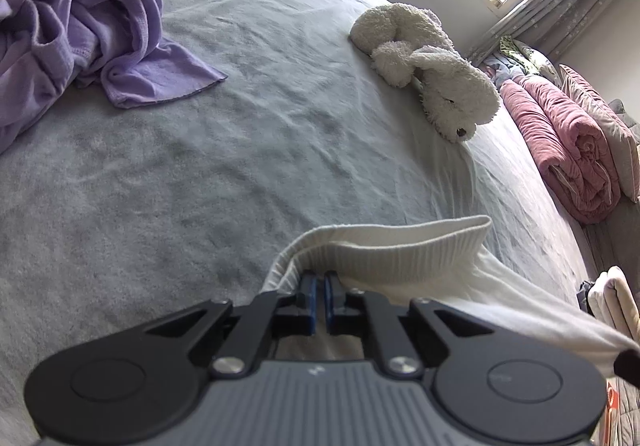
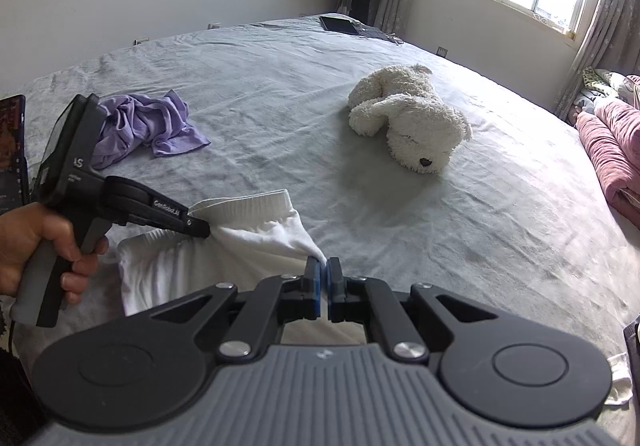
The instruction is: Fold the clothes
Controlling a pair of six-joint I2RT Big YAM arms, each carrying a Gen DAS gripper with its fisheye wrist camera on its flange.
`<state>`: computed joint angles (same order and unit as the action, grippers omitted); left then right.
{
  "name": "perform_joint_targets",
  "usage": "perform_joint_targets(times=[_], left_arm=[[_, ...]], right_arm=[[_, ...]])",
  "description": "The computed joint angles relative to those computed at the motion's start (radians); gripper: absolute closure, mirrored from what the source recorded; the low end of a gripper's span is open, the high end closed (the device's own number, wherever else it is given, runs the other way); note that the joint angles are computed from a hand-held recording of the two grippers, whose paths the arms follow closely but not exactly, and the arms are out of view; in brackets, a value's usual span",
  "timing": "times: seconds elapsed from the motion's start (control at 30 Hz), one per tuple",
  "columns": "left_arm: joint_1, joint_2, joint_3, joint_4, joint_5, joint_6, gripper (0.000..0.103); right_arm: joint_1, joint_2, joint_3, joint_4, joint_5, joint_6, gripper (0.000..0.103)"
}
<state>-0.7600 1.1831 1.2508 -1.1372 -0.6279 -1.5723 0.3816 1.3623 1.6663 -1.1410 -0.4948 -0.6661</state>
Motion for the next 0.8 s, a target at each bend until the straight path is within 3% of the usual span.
perform_joint_targets(times=[0.3,0.5,0.6,0.73,0.8], left_arm=[[-0.032,0.007,-0.002,-0.020,-0.050,0.067,0.099],[-0.069,0.032,0.008,-0.052,-0.120,0.104,0.099],[-0.088,0.042,0.016,-0.077,-0.143,0.110,0.099],[-0.109,0.057,0.043,-0.124,-0.150,0.075,0.099],[-0.125,0.065,0.059,-0.145,-0.150,0.046,0.089]], right_arm=[[-0.030,-0.134,-0.216,-0.041,-0.070,-0.096,0.099],[-0.029,-0.140,-0.336,-0.043,-0.060,-0.113,0.099],[-0.045,-0.122,-0.352,-0.035,-0.096,-0.099,0.099],[-0.064,-0.074,-0.311,-0.087,-0.147,-0.066,0.099],[-0.068,-0.057,-0.291,-0.118,-0.162,-0.045,0.099]])
